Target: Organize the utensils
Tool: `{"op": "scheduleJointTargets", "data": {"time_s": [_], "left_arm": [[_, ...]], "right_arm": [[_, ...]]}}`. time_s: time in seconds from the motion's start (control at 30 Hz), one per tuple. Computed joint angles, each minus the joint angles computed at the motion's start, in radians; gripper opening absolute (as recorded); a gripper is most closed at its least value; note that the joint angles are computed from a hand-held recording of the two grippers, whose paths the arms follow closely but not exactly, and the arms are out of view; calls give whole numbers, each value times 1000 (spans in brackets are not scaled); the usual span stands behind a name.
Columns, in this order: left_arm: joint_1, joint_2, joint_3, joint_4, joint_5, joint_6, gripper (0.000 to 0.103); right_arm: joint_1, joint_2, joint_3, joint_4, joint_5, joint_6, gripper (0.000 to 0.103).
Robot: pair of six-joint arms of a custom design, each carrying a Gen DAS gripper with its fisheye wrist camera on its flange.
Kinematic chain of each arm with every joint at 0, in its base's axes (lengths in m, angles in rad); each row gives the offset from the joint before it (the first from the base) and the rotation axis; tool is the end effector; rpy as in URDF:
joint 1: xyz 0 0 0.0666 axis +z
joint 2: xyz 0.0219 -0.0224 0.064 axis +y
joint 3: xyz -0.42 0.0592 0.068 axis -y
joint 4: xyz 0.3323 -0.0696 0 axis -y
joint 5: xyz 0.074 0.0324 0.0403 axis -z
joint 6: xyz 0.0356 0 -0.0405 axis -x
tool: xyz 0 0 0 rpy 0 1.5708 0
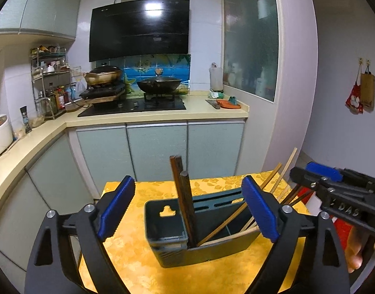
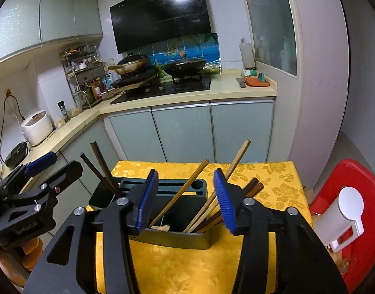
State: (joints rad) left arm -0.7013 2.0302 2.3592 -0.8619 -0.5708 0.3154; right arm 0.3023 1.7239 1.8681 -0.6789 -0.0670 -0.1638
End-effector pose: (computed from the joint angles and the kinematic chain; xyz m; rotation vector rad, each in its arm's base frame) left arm 0.5263 -0.4198 0.5313 0.0542 2.0121 -0.0431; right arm 0.5494 0.1734 0.5271 -0.1874 2.1154 0.3487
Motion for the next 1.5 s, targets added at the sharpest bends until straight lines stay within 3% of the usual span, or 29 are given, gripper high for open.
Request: {"op": "scheduleJointTargets", "data": {"time_s": [0.2, 0.53, 0.77, 1.5], "left_arm": [[-19, -72, -156, 65, -34, 23, 89], [-58, -169, -364, 147, -97, 67, 92], [-95, -208, -451, 156, -172, 85, 92], [-191, -313, -735, 247, -260, 203, 93]], "right_arm": [[9, -66, -106, 68, 42, 2, 71], [48, -157, -269, 175, 112, 16, 84], [93, -214, -383, 238, 197, 2, 96], [181, -343, -637, 325, 317, -20, 96]]}}
